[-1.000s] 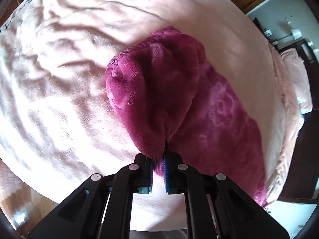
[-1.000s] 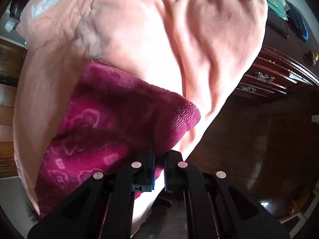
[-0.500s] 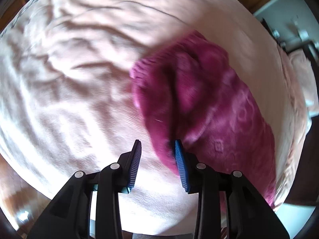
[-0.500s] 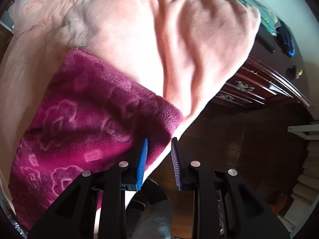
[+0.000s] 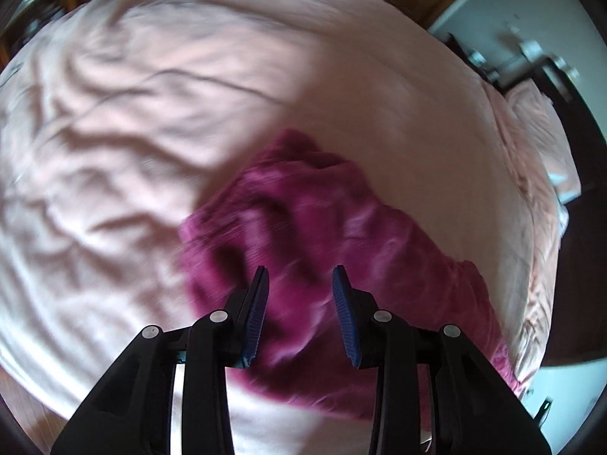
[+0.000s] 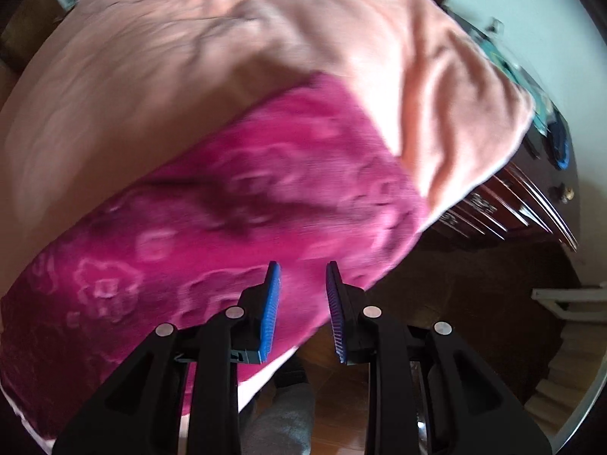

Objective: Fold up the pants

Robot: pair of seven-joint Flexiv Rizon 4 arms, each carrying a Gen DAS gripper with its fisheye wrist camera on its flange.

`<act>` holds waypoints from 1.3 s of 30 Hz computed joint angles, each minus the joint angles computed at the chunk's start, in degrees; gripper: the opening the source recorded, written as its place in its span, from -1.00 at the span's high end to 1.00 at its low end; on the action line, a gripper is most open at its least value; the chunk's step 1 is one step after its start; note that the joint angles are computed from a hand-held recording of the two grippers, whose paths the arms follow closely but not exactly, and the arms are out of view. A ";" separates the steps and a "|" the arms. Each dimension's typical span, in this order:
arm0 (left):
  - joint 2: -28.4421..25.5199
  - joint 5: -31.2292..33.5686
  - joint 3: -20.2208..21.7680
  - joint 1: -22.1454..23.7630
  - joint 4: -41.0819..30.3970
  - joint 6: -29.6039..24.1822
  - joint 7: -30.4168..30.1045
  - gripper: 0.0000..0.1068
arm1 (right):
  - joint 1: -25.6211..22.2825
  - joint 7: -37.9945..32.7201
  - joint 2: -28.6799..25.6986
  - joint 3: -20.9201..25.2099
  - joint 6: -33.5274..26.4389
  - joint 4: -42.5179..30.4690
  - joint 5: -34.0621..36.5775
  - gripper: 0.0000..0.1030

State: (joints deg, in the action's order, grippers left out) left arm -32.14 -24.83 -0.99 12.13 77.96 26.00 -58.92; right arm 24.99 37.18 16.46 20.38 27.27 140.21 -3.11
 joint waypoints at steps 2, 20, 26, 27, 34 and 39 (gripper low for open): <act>-1.76 1.93 -0.22 -0.83 -1.81 -0.77 1.34 0.34 | -0.32 -2.25 -4.22 -1.45 3.96 -2.03 -3.41 0.49; -9.99 7.69 0.40 1.60 -12.48 -7.64 -0.09 0.44 | -1.52 -39.49 -40.66 -11.89 25.29 -36.72 -17.26 -0.08; -9.89 1.71 -2.54 2.42 -15.17 -8.05 3.09 0.36 | -3.26 -57.00 -54.73 -11.01 24.39 -57.07 -10.47 -0.19; -10.32 1.25 -2.78 2.12 -15.69 -7.70 3.37 0.36 | -3.38 -58.86 -56.93 -10.88 23.02 -60.23 -9.60 -0.19; -20.59 6.31 -0.57 -2.63 -28.72 -8.33 -0.98 0.37 | -1.75 -65.22 -64.48 -12.31 15.24 -72.61 -4.25 0.81; -23.87 8.79 -0.92 -3.02 -31.96 -7.63 -2.05 0.45 | 0.70 -62.55 -66.08 -17.13 7.14 -76.95 -8.33 1.00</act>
State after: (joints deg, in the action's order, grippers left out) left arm -56.02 -16.04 -1.90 9.11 46.00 18.37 -60.98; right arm 25.69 -25.37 -49.62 3.25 34.41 63.26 -11.45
